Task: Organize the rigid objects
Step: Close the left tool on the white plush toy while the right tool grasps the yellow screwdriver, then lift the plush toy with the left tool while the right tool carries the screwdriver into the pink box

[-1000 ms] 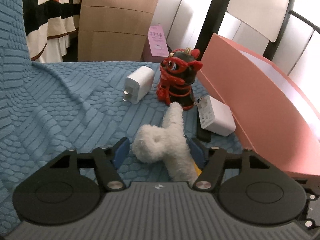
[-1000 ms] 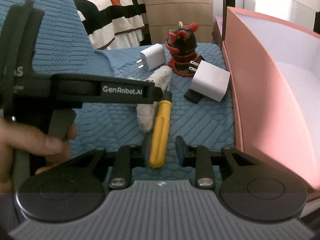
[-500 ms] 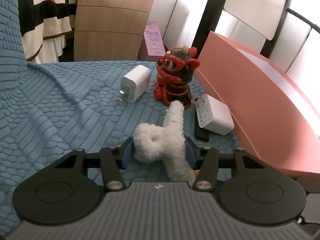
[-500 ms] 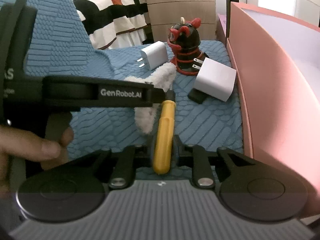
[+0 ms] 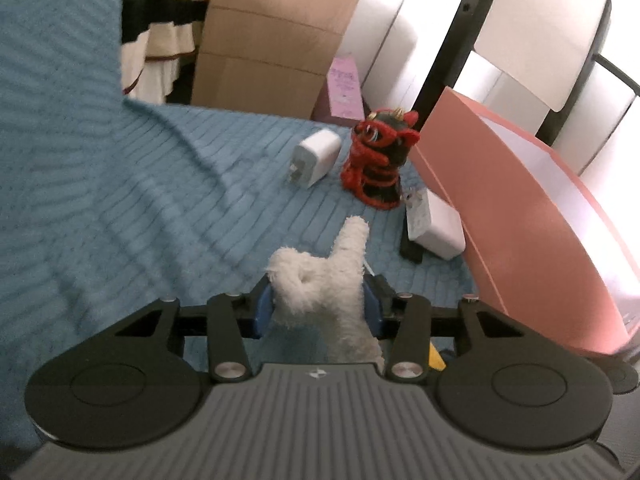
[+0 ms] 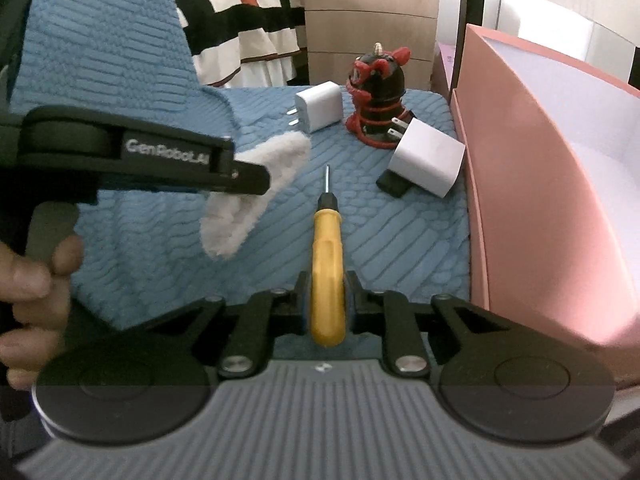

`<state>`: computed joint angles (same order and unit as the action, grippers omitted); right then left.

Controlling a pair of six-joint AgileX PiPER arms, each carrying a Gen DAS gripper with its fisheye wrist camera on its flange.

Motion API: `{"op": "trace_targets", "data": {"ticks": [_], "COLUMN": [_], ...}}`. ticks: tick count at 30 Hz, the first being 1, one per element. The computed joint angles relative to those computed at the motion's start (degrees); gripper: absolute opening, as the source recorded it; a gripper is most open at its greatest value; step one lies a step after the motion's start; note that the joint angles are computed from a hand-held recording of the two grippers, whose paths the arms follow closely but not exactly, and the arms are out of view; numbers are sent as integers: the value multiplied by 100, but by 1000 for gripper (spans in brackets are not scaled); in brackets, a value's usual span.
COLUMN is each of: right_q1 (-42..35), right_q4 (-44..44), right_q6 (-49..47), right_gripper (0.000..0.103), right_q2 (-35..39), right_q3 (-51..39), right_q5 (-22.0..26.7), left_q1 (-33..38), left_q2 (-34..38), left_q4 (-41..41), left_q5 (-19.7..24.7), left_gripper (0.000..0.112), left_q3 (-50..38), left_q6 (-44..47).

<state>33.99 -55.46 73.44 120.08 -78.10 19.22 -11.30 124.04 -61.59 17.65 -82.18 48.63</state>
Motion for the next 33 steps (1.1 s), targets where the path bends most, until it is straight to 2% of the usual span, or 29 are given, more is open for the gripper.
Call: {"op": "trace_targets", "data": {"ticks": [3,7,11,15,17,20,22,24,27,30,33], "right_q1": [69,134,114,46,13,10,16,87,112,71,28], "right_q4": [150,436,702,1202,1305,1349,1352,546,77,568,713], "right_q6": [-58,-348,-539,-958,-1010,-1007,-1245,-634,-271,-667,-733], "right_gripper": [21,21,21,25,30,37,37,37,36,33,25], "right_q2": [-134,-333,-451,-448,-443,-387,-250,-109,29,148,170], "right_q3": [160,383,531,560,576,528,341,174,45,-108,-133], "right_q5": [-6,-123,-230,-382,-517,-545,-488,-340,-283,-220,-228], "left_q1": [-71,-96,-178,-126,-71,-111,-94,-98,-40,29,86], "left_q2": [-300,-629,-816,-797,-763,-706,-677,-664,-627,-604,-565], "left_q4": [269,269,746,435,-205,-193,-249,-257,-448,-601,-536], "left_q5": [-240,-330,-563,-408,-259,-314,-272,-267,-162,-45,99], "left_gripper": [51,51,52,55,56,58,59,59,60,61,61], "left_q3": [466,981,1329,1328,1323,1268,1248,1238,1207,1189,1111], "left_q6": [-233,-277,-763,-432,149,115,187,227,367,523,487]}}
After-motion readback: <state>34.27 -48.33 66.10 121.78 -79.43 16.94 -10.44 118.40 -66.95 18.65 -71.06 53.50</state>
